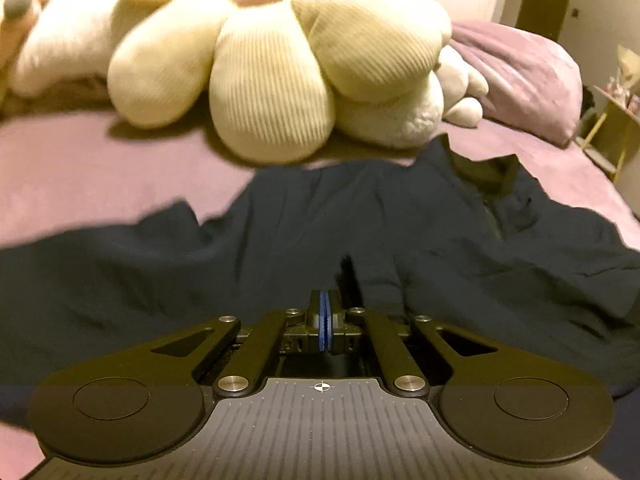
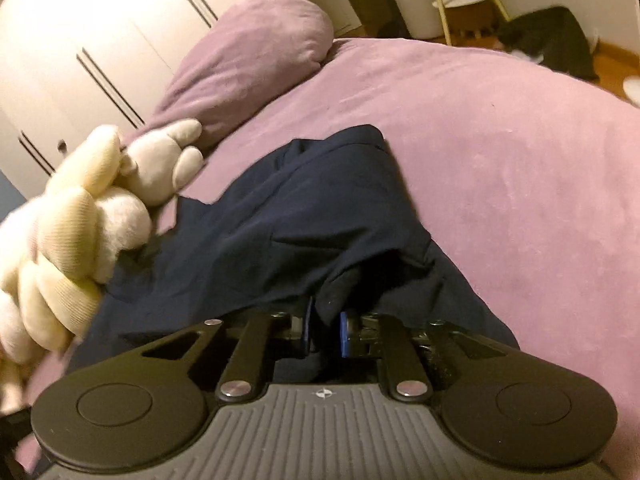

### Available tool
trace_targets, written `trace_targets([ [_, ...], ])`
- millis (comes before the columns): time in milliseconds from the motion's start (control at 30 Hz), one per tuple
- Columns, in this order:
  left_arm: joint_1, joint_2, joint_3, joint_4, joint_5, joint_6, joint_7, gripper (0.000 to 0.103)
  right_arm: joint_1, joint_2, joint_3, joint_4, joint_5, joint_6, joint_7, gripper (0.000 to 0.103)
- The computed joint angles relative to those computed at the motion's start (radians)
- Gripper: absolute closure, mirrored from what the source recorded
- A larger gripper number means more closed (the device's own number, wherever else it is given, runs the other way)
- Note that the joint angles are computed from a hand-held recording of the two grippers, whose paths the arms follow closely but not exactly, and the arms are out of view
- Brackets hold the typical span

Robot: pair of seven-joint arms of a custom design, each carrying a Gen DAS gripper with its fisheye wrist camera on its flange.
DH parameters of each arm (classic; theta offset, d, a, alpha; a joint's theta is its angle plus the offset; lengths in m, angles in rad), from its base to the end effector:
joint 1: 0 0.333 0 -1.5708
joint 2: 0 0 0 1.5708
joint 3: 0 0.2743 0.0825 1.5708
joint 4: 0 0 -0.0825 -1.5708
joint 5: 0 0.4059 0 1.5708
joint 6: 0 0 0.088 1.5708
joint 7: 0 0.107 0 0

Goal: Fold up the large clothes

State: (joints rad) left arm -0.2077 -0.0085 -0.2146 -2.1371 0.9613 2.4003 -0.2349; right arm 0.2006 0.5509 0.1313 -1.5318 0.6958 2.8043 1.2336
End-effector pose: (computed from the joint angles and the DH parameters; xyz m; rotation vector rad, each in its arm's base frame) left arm 0.5345 -0.2337 0.3862 -2.2491 1.0004 -0.6065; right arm 0.7136 0.1962 0.3655 -1.6638 1.5916 -0.1460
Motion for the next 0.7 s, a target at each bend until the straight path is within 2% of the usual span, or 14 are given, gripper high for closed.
trace_targets([
  [67,0.001,-0.031,-0.002,-0.042,0.025,0.046,-0.064,0.089,0.007,-0.002,0.000,-0.012,-0.016,0.023,-0.028,0.089],
  [133,0.001,-0.057,-0.008,-0.073,0.042,0.056,-0.087,0.072,-0.006,-0.012,0.016,-0.026,-0.009,0.027,-0.082,0.088],
  [167,0.004,-0.075,-0.009,-0.095,0.050,0.071,-0.109,0.068,-0.013,-0.017,0.023,-0.032,0.002,0.024,-0.102,0.088],
  [233,0.020,-0.127,-0.008,-0.154,0.079,0.136,-0.207,0.059,-0.038,-0.029,0.042,-0.045,0.044,0.011,-0.143,0.088],
  [333,0.058,-0.172,-0.014,-0.209,0.157,0.240,-0.359,0.052,-0.059,-0.044,0.054,-0.061,0.103,-0.007,-0.186,0.088],
  [467,0.087,-0.153,-0.019,-0.198,0.191,0.308,-0.419,0.049,-0.047,-0.064,0.042,-0.086,0.128,-0.004,-0.202,0.087],
  [700,0.138,-0.171,-0.021,-0.223,0.496,0.452,-0.787,0.042,-0.023,-0.074,0.020,-0.097,0.105,-0.008,-0.207,0.085],
])
